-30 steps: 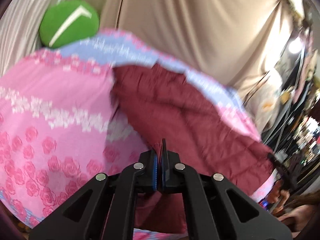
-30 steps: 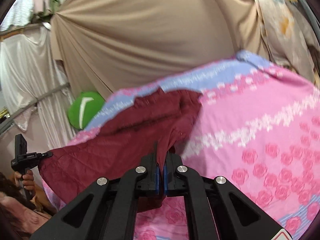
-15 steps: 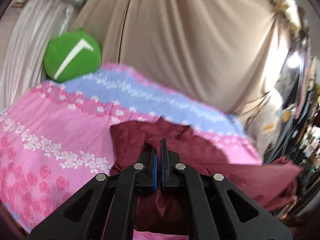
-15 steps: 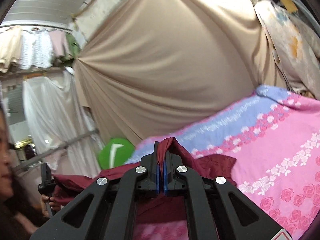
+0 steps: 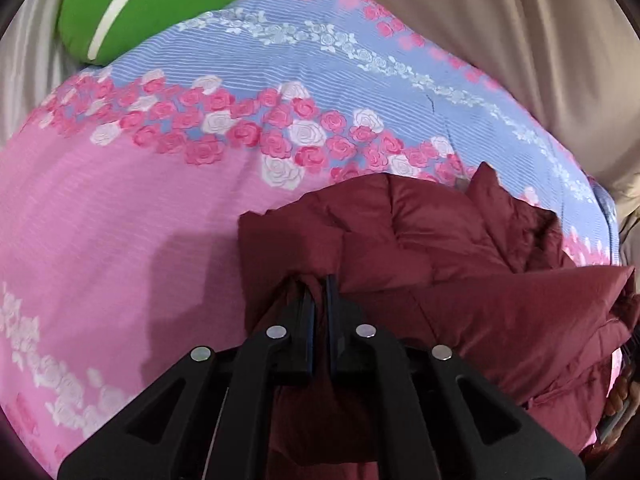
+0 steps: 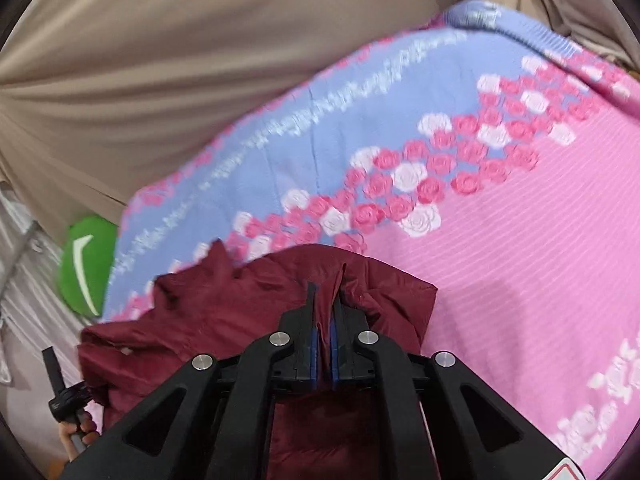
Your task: Fold large clothes
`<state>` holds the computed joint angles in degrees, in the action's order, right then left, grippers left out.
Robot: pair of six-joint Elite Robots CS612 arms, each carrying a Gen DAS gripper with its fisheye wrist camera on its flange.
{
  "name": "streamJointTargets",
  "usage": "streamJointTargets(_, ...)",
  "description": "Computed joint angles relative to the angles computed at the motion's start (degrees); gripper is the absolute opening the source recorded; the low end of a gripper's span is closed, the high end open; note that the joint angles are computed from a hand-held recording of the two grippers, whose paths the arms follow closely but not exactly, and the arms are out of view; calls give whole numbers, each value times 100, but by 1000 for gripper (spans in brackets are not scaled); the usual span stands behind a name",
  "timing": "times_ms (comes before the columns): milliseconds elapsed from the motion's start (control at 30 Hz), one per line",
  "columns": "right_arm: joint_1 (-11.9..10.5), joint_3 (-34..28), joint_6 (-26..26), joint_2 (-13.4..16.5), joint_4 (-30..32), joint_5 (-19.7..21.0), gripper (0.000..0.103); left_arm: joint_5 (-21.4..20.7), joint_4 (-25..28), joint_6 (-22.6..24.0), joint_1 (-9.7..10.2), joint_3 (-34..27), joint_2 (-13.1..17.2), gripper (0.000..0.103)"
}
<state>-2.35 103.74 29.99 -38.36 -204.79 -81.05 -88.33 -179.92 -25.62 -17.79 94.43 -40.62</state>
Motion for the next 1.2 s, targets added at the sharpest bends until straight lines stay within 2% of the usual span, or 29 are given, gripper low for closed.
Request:
streamJointTargets(67, -50, -88, 156, 103, -81, 152, 14, 36, -134, 8, 4, -35, 49, 6)
streamJointTargets(100, -84, -69, 226, 114, -197, 267, 20, -62, -215, -29, 34, -33, 53, 7)
streamJointTargets(133, -126, -41, 315, 129, -376, 395, 31, -125, -277, -84, 49, -19, 43, 10)
streamJointTargets(167, -165, 18, 425, 130, -651, 502, 39, -215, -438, -166, 77, 39, 1, 16)
streamJointTargets(200, -204, 123, 532, 128, -1110, 579, 56, -292, -673, -197, 102, 127, -52, 21)
streamJointTargets(233, -212, 197, 570, 109, -1404, 559, 65, -295, -996, -221, 110, 250, -126, 38)
streamJointTargets(267, -214, 329, 546, 72, -1796, 476, 67, -154, -1162, -250, 79, 298, -168, 67)
streamJointTargets(300, -203, 444, 457, 12, -1999, 410, 67, 207, -1518, -241, 19, 455, -260, 77)
streamJointTargets(333, -185, 544, 338, -66, -2049, 351, 67, 492, -1824, -182, -35, 590, -328, 83)
streamJointTargets(367, -152, 702, 108, -172, -2007, 238, 67, 635, -2085, 24, -79, 745, -420, 84)
streamJointTargets(400, -114, 800, -67, -224, -1943, 111, 67, 597, -2129, 243, -98, 860, -510, 86)
streamJointTargets(433, -65, 931, -292, -277, -1830, -23, 69, 455, -2047, 400, -106, 955, -591, 91)
streamJointTargets(533, 39, 1129, -534, -304, -1443, -191, 69, 180, -1554, 488, -136, 1082, -694, 94)
streamJointTargets(633, 156, 1216, -587, -263, -1036, -352, 69, 19, -670, 606, -192, 1088, -687, 93)
streamJointTargets(700, 220, 1194, -608, -221, -844, -401, 67, -14, -491, 586, -227, 1104, -648, 87)
streamJointTargets(733, 240, 1187, -625, -209, -809, -457, 53, -178, -388, 561, -219, 1094, -617, 68)
streamJointTargets(767, 267, 1182, -640, -200, -811, -519, 39, -335, -362, 519, -195, 1110, -601, 53)
streamJointTargets(800, 271, 1181, -669, -215, -773, -499, 11, -344, -399, 413, -196, 1143, -606, 45)
streamJointTargets(833, 258, 1197, -692, -230, -784, -429, 6, -253, -436, 408, -211, 1180, -633, 25)
streamJointTargets(867, 225, 1250, -629, -250, -968, -262, 5, -209, -521, 408, -215, 1240, -688, 15)
streamJointTargets(933, 165, 1416, -513, -290, -1572, -40, 3, -345, -673, 361, -165, 1337, -781, 9)
streamJointTargets(1033, 115, 1632, -365, -374, -1907, 37, 2, -396, -648, 412, -131, 1471, -899, 6)
streamJointTargets(1100, 164, 1638, -426, -391, -1566, -158, 2, -458, -418, 378, -117, 1421, -847, 6)
streamJointTargets(1200, 183, 1459, -427, -237, -632, -291, 1, -600, -158, 229, -72, 1234, -640, 7)
